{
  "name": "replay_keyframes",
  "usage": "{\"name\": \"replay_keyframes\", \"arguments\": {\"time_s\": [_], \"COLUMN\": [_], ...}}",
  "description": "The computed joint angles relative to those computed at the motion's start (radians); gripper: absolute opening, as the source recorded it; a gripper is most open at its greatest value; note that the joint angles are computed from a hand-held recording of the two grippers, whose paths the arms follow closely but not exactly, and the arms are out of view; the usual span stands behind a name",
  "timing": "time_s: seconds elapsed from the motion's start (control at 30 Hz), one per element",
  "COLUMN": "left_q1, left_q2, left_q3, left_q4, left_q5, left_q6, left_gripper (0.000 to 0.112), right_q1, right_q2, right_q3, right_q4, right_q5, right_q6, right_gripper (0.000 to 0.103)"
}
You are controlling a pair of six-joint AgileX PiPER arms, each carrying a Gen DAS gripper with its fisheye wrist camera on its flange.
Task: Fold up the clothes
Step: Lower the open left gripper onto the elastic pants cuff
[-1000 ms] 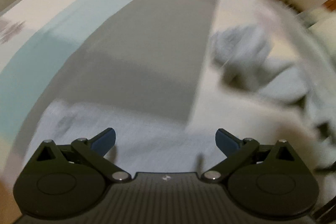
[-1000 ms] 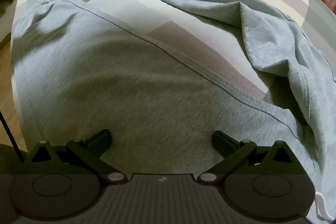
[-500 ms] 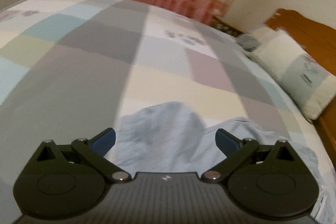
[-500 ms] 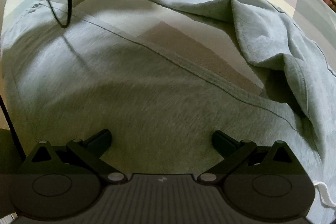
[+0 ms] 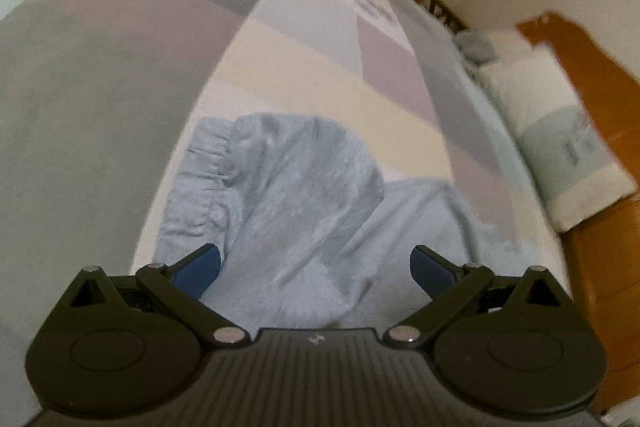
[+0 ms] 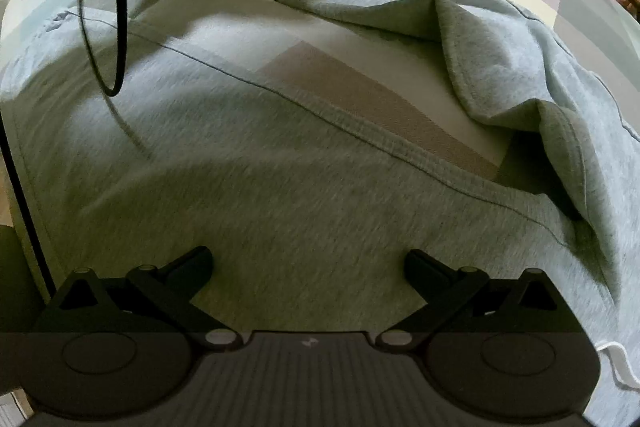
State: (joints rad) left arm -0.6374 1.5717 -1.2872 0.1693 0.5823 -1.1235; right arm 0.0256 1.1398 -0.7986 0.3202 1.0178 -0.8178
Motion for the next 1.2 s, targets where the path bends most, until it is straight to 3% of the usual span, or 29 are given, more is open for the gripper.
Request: {"name": "replay_keyframes", "arguments": {"time_s": [0.23, 0.3, 0.43, 0.57, 0.63, 0.8, 1.0, 1.1, 1.2], "left_q1": [-0.050, -0.044, -0.011, -0.007, -0.014, -0.034, -0.061, -0.058, -0.021], "left_q2": [-0.122, -0.104, 0.005, 0.141, 0.187, 0.190, 0.063, 0.013, -0.019], "left_q3": [0.160, 0.157, 0.094, -0.007, -0.056, -0.112, -0.062, -0.016, 0.054], "left_q4": [0.240, 0.284, 0.164, -0.087, -0.151, -0.121, 0.024, 0.066, 0.038], "left_q5": [-0.052, -0.092, -0.199, -0.209, -0.189, -0.099, 0.021, 0.067, 0.044], "left_q6": [-0.395, -0.426, -0.257, 0.021, 0.105, 0.125, -0.027, -0.097, -0.151], "left_gripper": [0.100, 0.100, 0.100, 0.100, 0.101, 0.101, 0.101, 0.101, 0.100], "right_q1": [0.009, 0.010, 0.020, 0.035, 0.040, 0.037, 0.102, 0.087, 0.096], "right_q2": [0.012, 0.019, 0.027, 0.036, 0.043, 0.030, 0.179, 0.193, 0.215], "right_q3": [-0.011, -0.017, -0.024, -0.037, -0.040, -0.025, -0.226, -0.316, -0.386], "right_q4": [-0.009, -0.010, -0.018, -0.030, -0.033, -0.030, -0.108, -0.052, -0.007], "right_q5": [0.008, 0.009, 0.008, 0.015, 0.011, 0.006, 0.150, 0.120, 0.043], "right_q6": [0.006, 0.004, 0.017, 0.038, 0.044, 0.041, 0.153, 0.126, 0.122], "right_gripper": [0.103, 0.103, 0.103, 0.103, 0.103, 0.103, 0.103, 0.103, 0.103]}}
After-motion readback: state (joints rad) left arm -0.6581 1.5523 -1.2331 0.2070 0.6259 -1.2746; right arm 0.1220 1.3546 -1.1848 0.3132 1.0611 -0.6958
